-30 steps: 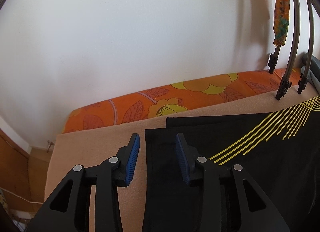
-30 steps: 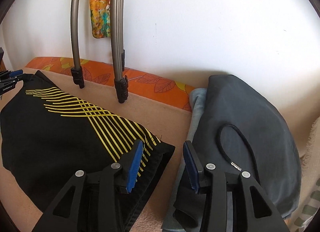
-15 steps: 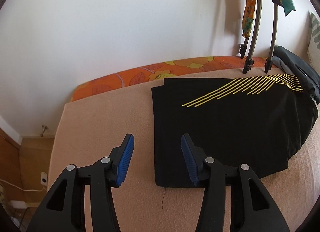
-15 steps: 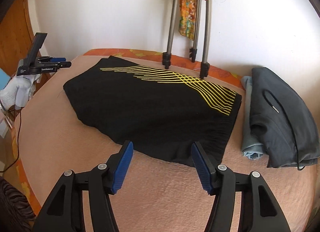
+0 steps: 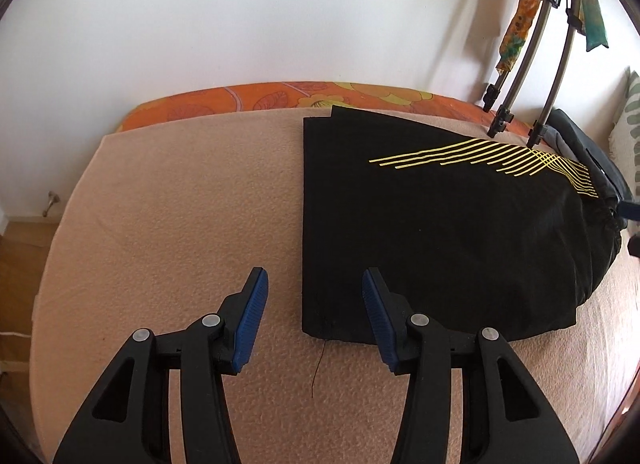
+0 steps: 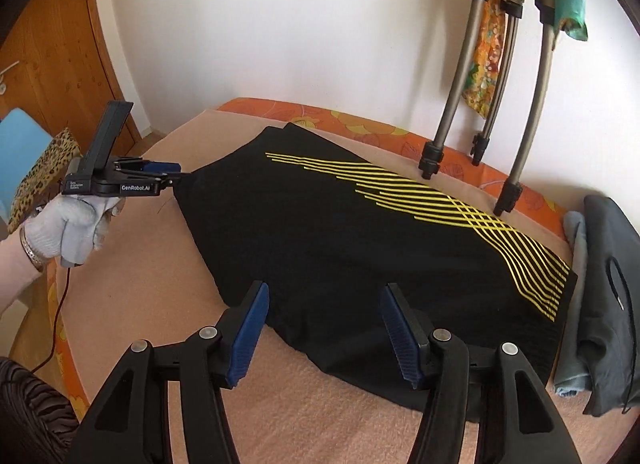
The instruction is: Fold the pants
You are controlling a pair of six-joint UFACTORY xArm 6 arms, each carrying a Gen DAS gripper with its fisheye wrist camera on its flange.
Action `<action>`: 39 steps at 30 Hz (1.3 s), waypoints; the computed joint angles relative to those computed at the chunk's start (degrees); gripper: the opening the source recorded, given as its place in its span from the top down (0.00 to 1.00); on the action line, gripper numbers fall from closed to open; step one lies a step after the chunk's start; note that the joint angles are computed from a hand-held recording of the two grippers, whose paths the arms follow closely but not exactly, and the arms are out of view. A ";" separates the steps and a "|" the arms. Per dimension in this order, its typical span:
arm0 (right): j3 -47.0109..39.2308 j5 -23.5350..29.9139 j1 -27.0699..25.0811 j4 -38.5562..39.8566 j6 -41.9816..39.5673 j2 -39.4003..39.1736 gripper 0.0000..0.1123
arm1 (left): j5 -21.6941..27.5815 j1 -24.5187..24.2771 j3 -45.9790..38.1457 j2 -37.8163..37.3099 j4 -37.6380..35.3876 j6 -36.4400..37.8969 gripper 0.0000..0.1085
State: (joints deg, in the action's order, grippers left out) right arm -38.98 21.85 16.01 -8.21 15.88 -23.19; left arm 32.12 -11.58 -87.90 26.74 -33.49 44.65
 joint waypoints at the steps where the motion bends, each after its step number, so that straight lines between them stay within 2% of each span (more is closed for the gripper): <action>1: -3.20 -0.93 -0.27 3.84 -4.69 3.49 0.47 | 0.66 0.32 -0.25 0.16 -0.51 0.67 0.56; 5: -17.95 -1.11 -0.52 12.90 -16.19 17.81 0.48 | 2.21 1.29 -0.13 0.16 -2.01 2.48 0.56; 6: -21.89 -0.87 -0.56 13.14 -17.07 21.66 0.48 | 2.36 1.36 0.01 0.06 -2.43 3.28 0.56; 9: -34.69 3.10 -0.56 15.85 -21.43 33.10 0.57 | 2.64 1.48 0.53 -0.41 -4.19 5.94 0.56; 12: -46.24 6.37 -0.09 17.48 -25.26 42.95 0.59 | 2.93 1.45 0.59 -0.49 -5.58 7.85 0.56; 17: -63.86 12.83 0.78 15.40 -28.24 56.80 0.66 | 3.54 1.24 -0.36 0.31 -5.66 9.02 0.56; 25: -87.16 22.93 0.91 12.04 -27.79 72.49 0.66 | 5.92 1.69 -1.60 1.51 -7.62 10.40 0.56; 28: -92.46 25.83 0.76 10.54 -27.08 75.98 0.64 | 6.04 1.86 -1.90 1.70 -8.07 10.49 0.55; 31: -92.32 25.79 0.57 10.71 -27.13 76.44 0.66 | 5.99 2.04 -2.18 1.86 -7.86 10.08 0.55; 33: -88.60 23.47 0.49 13.39 -28.44 74.52 0.90 | 6.07 2.16 -2.26 1.83 -8.07 10.11 0.55; 34: -87.04 22.74 0.71 13.79 -29.21 73.67 0.96 | 5.92 2.18 -2.17 1.73 -8.08 10.06 0.55; 36: -82.42 20.21 1.50 11.27 -29.38 70.97 1.00 | 5.97 2.27 -1.92 1.44 -8.62 10.46 0.55; 39: -76.03 15.65 1.78 9.10 -28.25 66.96 1.00 | 5.55 2.13 -1.41 1.09 -8.63 10.52 0.55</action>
